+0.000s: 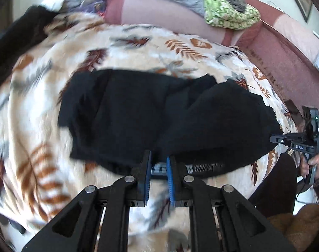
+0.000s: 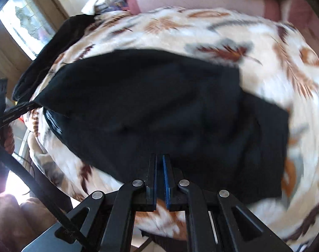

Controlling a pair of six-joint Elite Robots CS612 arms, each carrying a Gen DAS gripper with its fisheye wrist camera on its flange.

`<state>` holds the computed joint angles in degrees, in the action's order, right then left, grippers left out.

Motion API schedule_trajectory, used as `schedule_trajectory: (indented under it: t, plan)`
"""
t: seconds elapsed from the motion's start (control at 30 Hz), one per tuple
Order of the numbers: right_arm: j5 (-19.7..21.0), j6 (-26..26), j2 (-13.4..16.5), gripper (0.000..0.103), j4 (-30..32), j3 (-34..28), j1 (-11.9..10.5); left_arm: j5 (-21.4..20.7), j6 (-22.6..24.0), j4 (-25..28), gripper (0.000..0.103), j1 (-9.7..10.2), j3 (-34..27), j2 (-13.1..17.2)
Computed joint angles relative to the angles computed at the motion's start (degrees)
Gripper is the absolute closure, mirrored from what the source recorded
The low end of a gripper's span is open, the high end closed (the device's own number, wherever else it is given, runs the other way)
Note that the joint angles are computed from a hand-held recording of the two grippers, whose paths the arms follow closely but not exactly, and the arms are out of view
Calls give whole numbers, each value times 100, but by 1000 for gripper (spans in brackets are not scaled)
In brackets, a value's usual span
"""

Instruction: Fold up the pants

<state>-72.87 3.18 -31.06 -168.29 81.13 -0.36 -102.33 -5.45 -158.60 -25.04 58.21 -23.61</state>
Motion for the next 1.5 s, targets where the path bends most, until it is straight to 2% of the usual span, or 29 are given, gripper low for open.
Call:
schedule_trajectory:
  t: [0.1, 0.13, 0.2, 0.23, 0.27, 0.33, 0.37, 0.43, 0.5, 0.53, 0.57, 0.63, 0.8, 0.97, 1.0, 1.03, 1.17, 1.33, 1.4, 1.5]
  plan:
    - [-174, 264, -108, 97, -345, 252, -48, 196, -137, -87, 90, 4, 270, -131]
    - [-206, 444, -145, 93, -566, 331, -84, 266, -180, -134, 90, 9, 337, -159]
    - [-369, 669, -170, 72, -866, 359, -118, 307, -326, -178, 89, 47, 436, -216]
    - [-457, 732, -171, 50, -966, 349, -124, 333, -437, -222, 88, 66, 483, -243]
    - [-555, 828, -146, 32, -1027, 282, -125, 395, -582, -304, 87, 82, 557, -282]
    - [-579, 1056, -53, 27, -1016, 81, -131, 468, -792, -415, 76, 103, 620, -325]
    - [-487, 1178, 27, 27, -933, -68, -144, 504, -896, -508, 73, 109, 659, -348]
    - [-550, 1352, 168, 29, -599, -366, -130, 564, -1043, -723, 70, 112, 750, -396]
    - [-587, 1466, 302, 50, -212, -635, -113, 628, -1080, -858, 69, 102, 787, -433]
    - [-607, 1490, 331, 77, -89, -692, -98, 639, -1083, -894, 67, 98, 759, -430]
    - [-632, 1498, 342, 86, -51, -710, -79, 636, -1090, -971, 64, 92, 742, -426]
    - [-736, 1436, 284, 90, -272, -605, -32, 599, -1122, -1028, 58, 90, 658, -388]
    - [-625, 1529, -53, 91, -1040, -15, -56, 412, -1470, -885, 58, 132, 341, -210]
    - [-950, 1836, -306, 91, -1137, 516, -184, 253, -1922, -811, 57, 198, 282, -137]
    - [-918, 1973, -316, 92, -1124, 592, -238, 214, -2051, -793, 57, 228, 267, -117]
    - [-876, 2148, -315, 96, -1103, 661, -297, 202, -2152, -772, 57, 243, 246, -101]
    - [-679, 2537, -202, 96, -1071, 731, -440, 156, -2638, -708, 51, 340, 63, 25]
    - [-992, 2197, -192, 96, -948, 629, -342, 68, -3007, -468, 42, 454, -548, 365]
    - [-962, 2186, -189, 96, -928, 624, -356, -60, -3038, -280, 42, 473, -868, 530]
    - [-917, 2258, -175, 96, -944, 618, -372, 19, -2757, 99, 43, 419, -1229, 676]
